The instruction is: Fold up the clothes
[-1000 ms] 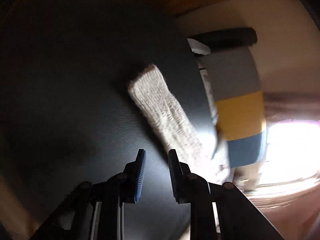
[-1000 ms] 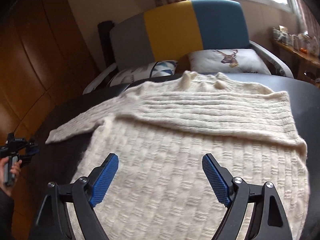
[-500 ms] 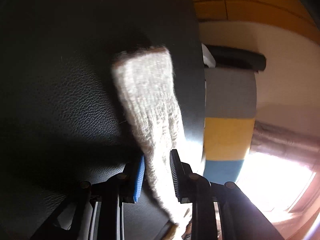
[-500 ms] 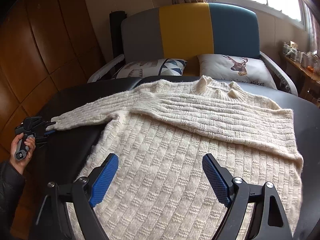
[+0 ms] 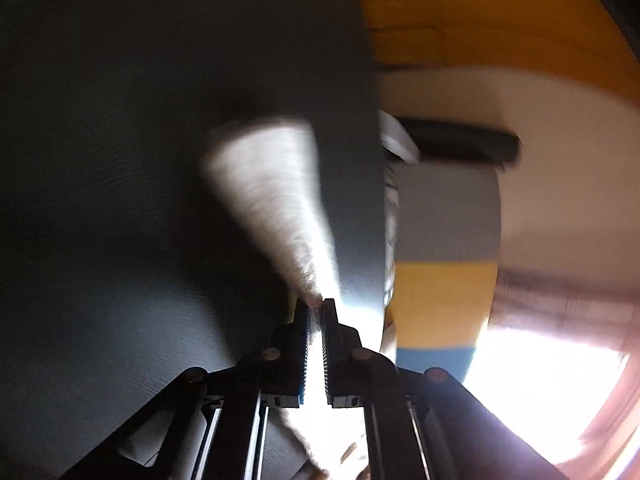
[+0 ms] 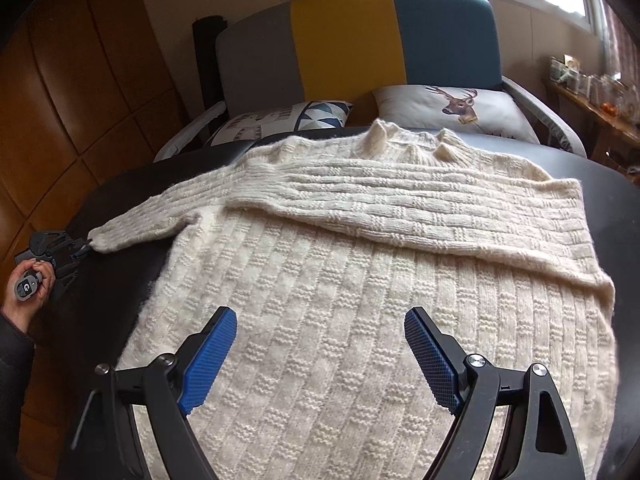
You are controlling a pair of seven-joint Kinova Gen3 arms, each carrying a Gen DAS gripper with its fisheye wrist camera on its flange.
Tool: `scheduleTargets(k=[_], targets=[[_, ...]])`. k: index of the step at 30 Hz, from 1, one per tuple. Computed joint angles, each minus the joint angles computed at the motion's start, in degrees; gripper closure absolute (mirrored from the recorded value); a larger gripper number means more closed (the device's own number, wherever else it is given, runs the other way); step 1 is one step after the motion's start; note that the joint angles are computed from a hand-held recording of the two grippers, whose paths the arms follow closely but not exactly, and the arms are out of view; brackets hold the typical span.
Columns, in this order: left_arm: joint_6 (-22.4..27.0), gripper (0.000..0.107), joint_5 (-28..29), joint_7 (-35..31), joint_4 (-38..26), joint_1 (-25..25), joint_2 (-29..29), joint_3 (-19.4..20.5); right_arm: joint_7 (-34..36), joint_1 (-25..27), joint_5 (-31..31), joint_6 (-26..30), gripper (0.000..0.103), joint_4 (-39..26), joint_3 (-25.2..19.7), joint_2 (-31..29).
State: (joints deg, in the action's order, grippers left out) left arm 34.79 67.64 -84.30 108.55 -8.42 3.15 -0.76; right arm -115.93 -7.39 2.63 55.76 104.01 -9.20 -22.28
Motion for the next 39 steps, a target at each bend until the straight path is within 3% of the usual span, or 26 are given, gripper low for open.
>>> scheduleTargets(k=[9,11,17,21,24,28,31,33,36,39], targets=[[3.45,0.103,-20.97,7.05,-19.69,22.42,5.01,-6.26,-0.41,0.65,-2.12,-1.36,0.016,2.15,2.21,-1.46],[5.10,0.103,-25.63,9.68,-23.16,23.18,6.61,-4.31,-0.23,0.80,-2.51,-1.49,0.016,2.55,2.59,-1.87],[9.02,0.104,-39.59,18.31,-36.54,23.48,14.86,7.79,0.52,1.71,-3.37,-1.56,0.016,3.46,4.04,-3.20],[12.47,0.104,-48.84,23.00,-42.13,28.53,18.45,11.61,1.07,2.36,-4.46,-1.94,0.016,4.26,5.56,-3.88],[16.33,0.104,-53.02,24.18,-46.68,32.80,21.87,11.85,1.93,2.35,-5.91,-2.93,0.016,4.85,7.19,-4.12],[22.46,0.104,-55.63,22.77,-53.19,35.98,26.79,12.43,6.03,-0.60,-12.86,-6.07,0.016,5.75,13.81,-3.92],[22.65,0.100,-54.32,21.22,-52.81,36.06,27.10,12.96,9.38,-1.41,-19.52,-7.75,0.016,5.90,18.21,-2.15],[20.97,0.097,-52.17,20.31,-50.07,34.95,25.53,13.55,12.16,-1.23,-24.05,-8.46,0.017,5.74,20.18,-0.55],[15.08,0.096,-46.26,17.72,-42.44,31.67,21.41,14.36,18.20,-6.58,-31.04,-10.82,0.045,5.95,26.31,1.54],[11.77,0.095,-39.27,15.93,-34.48,25.55,16.81,17.37,21.59,-12.26,-38.03,-14.53,0.046,6.75,32.23,3.73]])
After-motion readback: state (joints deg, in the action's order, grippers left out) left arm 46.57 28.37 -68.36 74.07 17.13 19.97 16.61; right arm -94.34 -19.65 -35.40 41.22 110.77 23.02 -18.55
